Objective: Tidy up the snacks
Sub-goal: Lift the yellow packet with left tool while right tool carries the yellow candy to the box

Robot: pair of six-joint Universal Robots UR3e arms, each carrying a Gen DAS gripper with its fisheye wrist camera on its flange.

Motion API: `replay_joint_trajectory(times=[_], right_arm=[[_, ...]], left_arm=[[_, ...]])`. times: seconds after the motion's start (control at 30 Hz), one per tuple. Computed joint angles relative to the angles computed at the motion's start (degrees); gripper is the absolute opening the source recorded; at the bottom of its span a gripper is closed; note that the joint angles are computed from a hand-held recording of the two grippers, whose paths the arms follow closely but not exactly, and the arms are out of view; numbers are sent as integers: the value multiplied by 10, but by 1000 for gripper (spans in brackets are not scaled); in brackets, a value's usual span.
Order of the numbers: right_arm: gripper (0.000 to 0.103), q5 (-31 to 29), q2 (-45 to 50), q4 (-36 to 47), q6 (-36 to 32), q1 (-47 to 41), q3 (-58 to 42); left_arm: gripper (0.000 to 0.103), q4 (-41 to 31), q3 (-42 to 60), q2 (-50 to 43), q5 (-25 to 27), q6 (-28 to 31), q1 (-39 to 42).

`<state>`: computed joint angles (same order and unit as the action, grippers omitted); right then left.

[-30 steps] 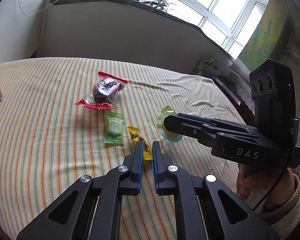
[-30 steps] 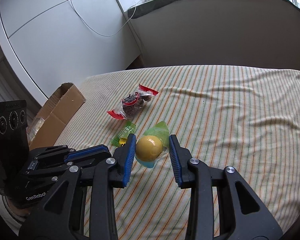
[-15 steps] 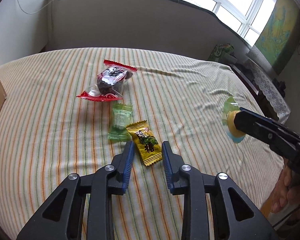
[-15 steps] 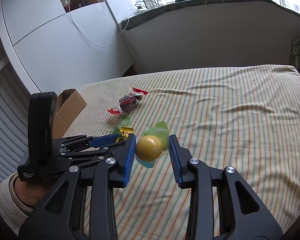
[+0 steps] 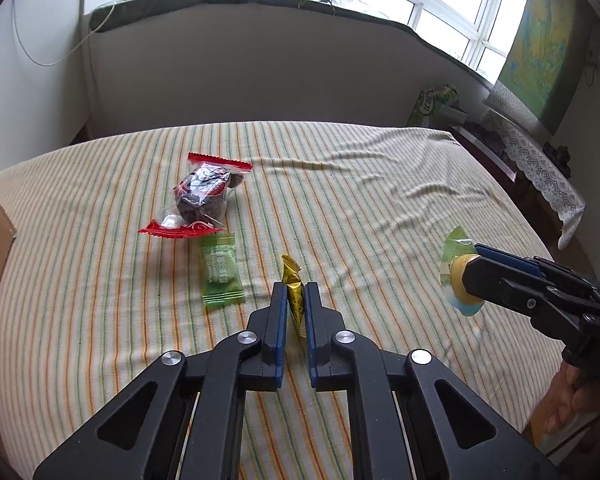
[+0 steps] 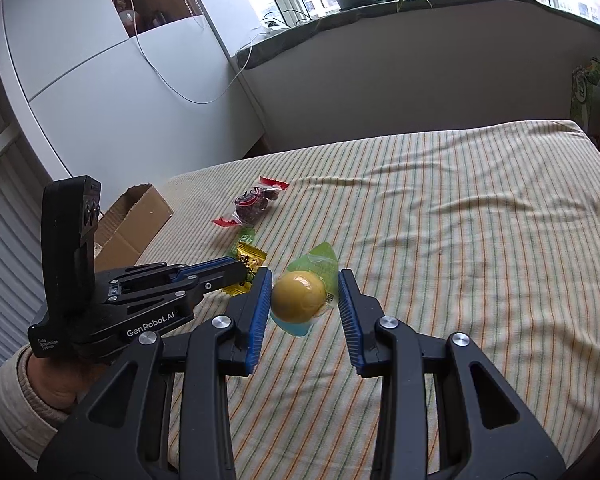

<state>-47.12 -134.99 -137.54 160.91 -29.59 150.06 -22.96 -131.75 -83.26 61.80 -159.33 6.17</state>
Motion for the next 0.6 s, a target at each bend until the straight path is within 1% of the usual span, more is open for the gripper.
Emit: replay_joint_trajectory(times=[0.17,0.33,0.47,0.53,0.57,0.6], right_arm=[[35,-11,-45,35,18,14,-24],[35,-23,-77,64,32,30,-54],[35,-19,-96,85,31,29,-60],[35,-13,-110,103,23,19,-53],[35,-7,-124,124,12,9,-50],[35,-2,-136,143,1,0,-46]], left_arm=[[5,-41,-20,56,-43,27,36],[5,-106,-26,123,-90,54,78],[5,-144,-21,177,-110,73,104],[5,-126,-22,163,-91,74,95],[5,-103,-27,145,-71,74,84],[7,-66,-39,125,-50,64,75]])
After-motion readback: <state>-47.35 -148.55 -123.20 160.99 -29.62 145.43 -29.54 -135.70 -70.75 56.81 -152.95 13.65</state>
